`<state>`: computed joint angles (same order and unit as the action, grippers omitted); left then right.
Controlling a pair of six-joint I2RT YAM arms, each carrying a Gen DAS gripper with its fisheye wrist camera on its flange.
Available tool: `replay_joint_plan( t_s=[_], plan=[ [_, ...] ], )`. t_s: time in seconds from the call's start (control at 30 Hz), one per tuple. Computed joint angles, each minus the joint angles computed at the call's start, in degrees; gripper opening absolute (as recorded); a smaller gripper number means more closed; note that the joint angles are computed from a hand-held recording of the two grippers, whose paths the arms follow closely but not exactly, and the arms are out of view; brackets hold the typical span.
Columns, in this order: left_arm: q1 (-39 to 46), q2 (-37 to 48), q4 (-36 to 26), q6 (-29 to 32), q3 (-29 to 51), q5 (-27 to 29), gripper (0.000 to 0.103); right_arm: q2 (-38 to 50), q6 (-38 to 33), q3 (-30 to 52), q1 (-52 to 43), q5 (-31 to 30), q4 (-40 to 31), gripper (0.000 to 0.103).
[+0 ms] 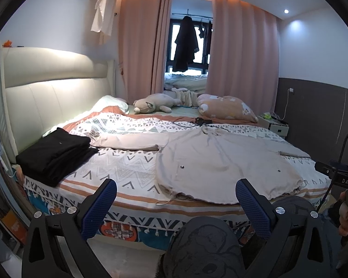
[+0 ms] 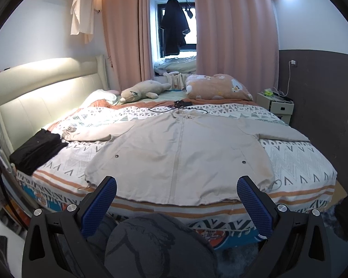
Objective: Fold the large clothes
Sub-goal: 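Move both tools toward the beige jacket lying on the bed, then grasp the elastic cuff of the jacket sleeve with the left tool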
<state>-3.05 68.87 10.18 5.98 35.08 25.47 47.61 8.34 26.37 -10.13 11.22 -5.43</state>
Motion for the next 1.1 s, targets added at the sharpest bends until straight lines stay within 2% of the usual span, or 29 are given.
replay_joint_plan(
  t_s=[0.23, 0.43, 0.6, 0.67, 0.8, 0.9, 1.1],
  plan=[
    [0.78, 1.94, -1.76, -1.02, 3.04, -0.39, 0.102, 2.47, 0.11, 1.68, -1.73, -1.61, 0.18, 0.103],
    [0.75, 5.95, -3.93, 0.12, 7.75, -2.33, 0.102, 9.17, 1.55, 4.64, -4.15, -4.84, 4.43, 0.103],
    [0.48, 9.60, -3.33, 0.01, 10.75, -3.81, 0.102, 15.99, 0.34, 8.21, -5.18, -6.17, 7.83, 0.103],
    [0.14, 11.85, -3.27, -0.06, 12.65, -4.57, 0.102, 18.70, 0.29, 9.76, -5.56, -5.83, 9.28, 0.103],
    [-0.35, 16.61, -3.53, 0.09, 16.82, -6.09, 0.102, 24.29, 1.05, 13.07, -7.83, -9.93, 11.86, 0.103],
    [-0.83, 20.65, -3.72, -0.37, 20.45, -7.35, 0.102, 28.48, 0.60, 15.52, -7.99, -9.28, 13.89, 0.103],
    [-1.94, 29.71, -5.20, -2.37, 29.33, -9.59, 0.102, 39.06, 0.45, 24.62, -9.21, -12.38, 14.21, 0.103]
  ],
)
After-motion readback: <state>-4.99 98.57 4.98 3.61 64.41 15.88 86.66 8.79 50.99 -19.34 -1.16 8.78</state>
